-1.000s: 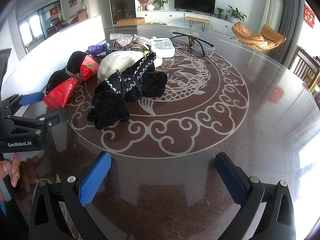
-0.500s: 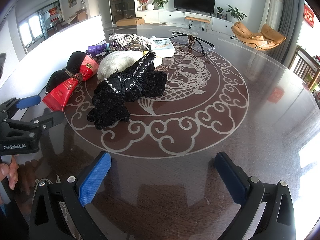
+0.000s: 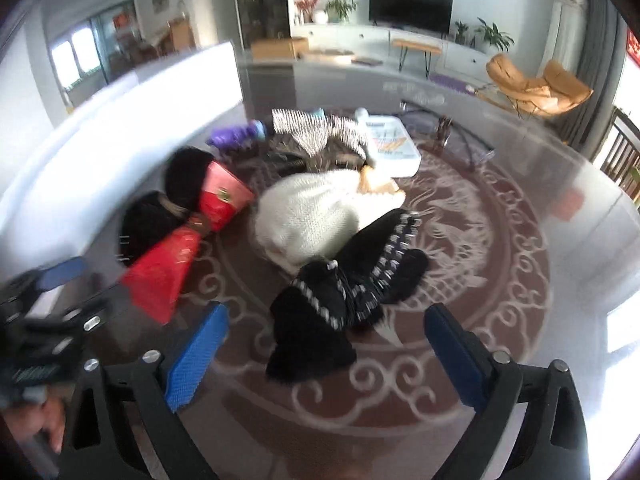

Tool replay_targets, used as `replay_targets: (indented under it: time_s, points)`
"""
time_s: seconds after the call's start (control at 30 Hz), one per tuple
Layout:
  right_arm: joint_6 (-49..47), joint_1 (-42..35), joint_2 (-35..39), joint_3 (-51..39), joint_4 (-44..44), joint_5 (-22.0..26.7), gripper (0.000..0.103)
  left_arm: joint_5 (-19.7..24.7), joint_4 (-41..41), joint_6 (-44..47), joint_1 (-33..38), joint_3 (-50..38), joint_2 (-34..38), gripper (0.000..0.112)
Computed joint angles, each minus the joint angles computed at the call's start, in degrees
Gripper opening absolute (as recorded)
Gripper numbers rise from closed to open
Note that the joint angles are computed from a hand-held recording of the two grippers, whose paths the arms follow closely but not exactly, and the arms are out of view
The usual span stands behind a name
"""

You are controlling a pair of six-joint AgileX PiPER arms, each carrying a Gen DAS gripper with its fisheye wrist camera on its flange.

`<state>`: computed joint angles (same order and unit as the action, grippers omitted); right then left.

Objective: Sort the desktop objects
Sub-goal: 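Grasp a black hat with the left tool while the right tool grasps another black hat, then carry both black hats into the cardboard bin and open both tools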

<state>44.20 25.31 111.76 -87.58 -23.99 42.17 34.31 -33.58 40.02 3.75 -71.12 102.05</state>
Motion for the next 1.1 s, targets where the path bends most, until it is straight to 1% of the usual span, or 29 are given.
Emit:
replay_targets:
  time_s: [0.03, 0.07, 0.1, 0.13, 0.23, 0.27, 0.33, 0.4, 0.43, 0.5, 0.57, 0.6, 0.63, 0.67, 0.7, 0.73, 0.77, 0.8, 0.83, 0.87, 0.97, 1.03, 1.1]
  points:
    - [-1.2, -0.9, 0.4, -0.4, 2.1, 0.2, 0.051, 0.1, -0.5, 0.6, -0.2, 0.3, -0.6, 0.103]
    - [-0.4, -1.5, -0.8, 1.3, 2.6, -1.6, 0.048, 0.4, -1.2, 1.2, -0.4, 0.3, -0.8, 0.103]
    - [1.0, -1.9, -2.5, 3.6, 2.1, -3.0, 0.047, 1.0, -3.0, 3.2, -0.2, 0.5, -1.0, 0.103]
    - [2.2, -1.9, -4.1, 5.5, 1.4, -3.4, 0.047, 2.3, -5.1, 5.3, 0.1, 0.3, -1.0, 0.103]
    - [4.3, -2.2, -11.3, 14.4, 0.0, -5.9, 0.047, 7.5, -11.9, 12.3, 1.5, -0.6, -0.4, 0.103]
    - [4.6, -2.3, -13.9, 17.6, 0.0, -6.8, 0.047, 8.0, -12.7, 12.9, 1.7, -1.2, -0.2, 0.103]
    - [6.0, -2.4, -19.0, 23.6, -0.2, -8.7, 0.047, 7.8, -12.1, 10.5, 2.0, -3.4, 1.0, 0.103]
    - [9.4, -2.2, -23.3, 29.0, -2.0, -10.2, 0.047, 11.6, -12.8, 9.0, 3.2, -7.7, 4.2, 0.103]
    - [10.7, -2.4, -24.9, 30.9, -2.7, -10.8, 0.047, 14.0, -11.3, 6.1, 3.2, -11.8, 6.7, 0.103]
    - [14.9, -2.0, -27.9, 34.7, -4.6, -12.4, 0.047, 15.9, -6.7, 0.5, 1.9, -18.4, 10.3, 0.102]
    - [18.5, -1.1, -30.0, 37.3, -6.5, -13.2, 0.047, 15.9, -2.3, -2.6, -0.2, -22.2, 12.5, 0.101]
    - [20.5, 0.0, -30.9, 38.4, -7.8, -13.1, 0.047, 14.8, 0.8, -4.3, -1.8, -23.5, 13.3, 0.099]
    - [21.1, 0.4, -31.2, 38.9, -8.2, -13.4, 0.047, 14.6, 3.7, -5.6, -3.2, -25.5, 14.8, 0.088]
    - [21.6, 1.2, -31.4, 39.0, -8.5, -13.2, 0.047, 16.7, 4.2, -6.1, -3.8, -28.4, 17.1, 0.078]
    - [21.7, 1.7, -31.6, 39.1, -8.7, -13.0, 0.047, 18.5, 2.4, -5.8, -3.5, -30.3, 18.2, 0.072]
    - [22.2, 2.6, -32.0, 39.3, -9.2, -12.5, 0.047, 19.0, 2.4, -7.0, -3.6, -31.7, 19.0, 0.048]
    - [21.7, 3.0, -31.8, 39.0, -8.9, -12.2, 0.047, 19.6, 4.7, -9.2, -4.1, -33.3, 19.7, 0.036]
    - [21.2, 3.4, -31.9, 38.7, -8.9, -11.8, 0.047, 20.9, 4.7, -9.3, -3.9, -34.5, 20.0, 0.035]
    - [21.0, 3.6, -31.9, 38.7, -9.1, -11.6, 0.047, 22.4, 2.6, -7.4, -3.3, -34.2, 20.0, 0.033]
    - [21.0, 4.1, -32.2, 38.6, -9.4, -11.1, 0.047, 22.2, 1.5, -5.5, -2.9, -32.3, 19.0, 0.033]
    - [19.1, 4.8, -33.0, 38.3, -8.5, -10.4, 0.047, 20.0, -3.7, 2.4, -0.3, -21.4, 12.5, 0.032]
    - [16.0, 5.1, -32.8, 37.1, -6.4, -10.0, 0.047, 20.1, -7.9, 5.5, 1.6, -15.4, 7.8, 0.032]
    - [14.0, 5.8, -31.9, 35.0, -5.6, -9.1, 0.047, 21.8, -11.8, 7.4, 4.3, -11.7, 4.0, 0.032]
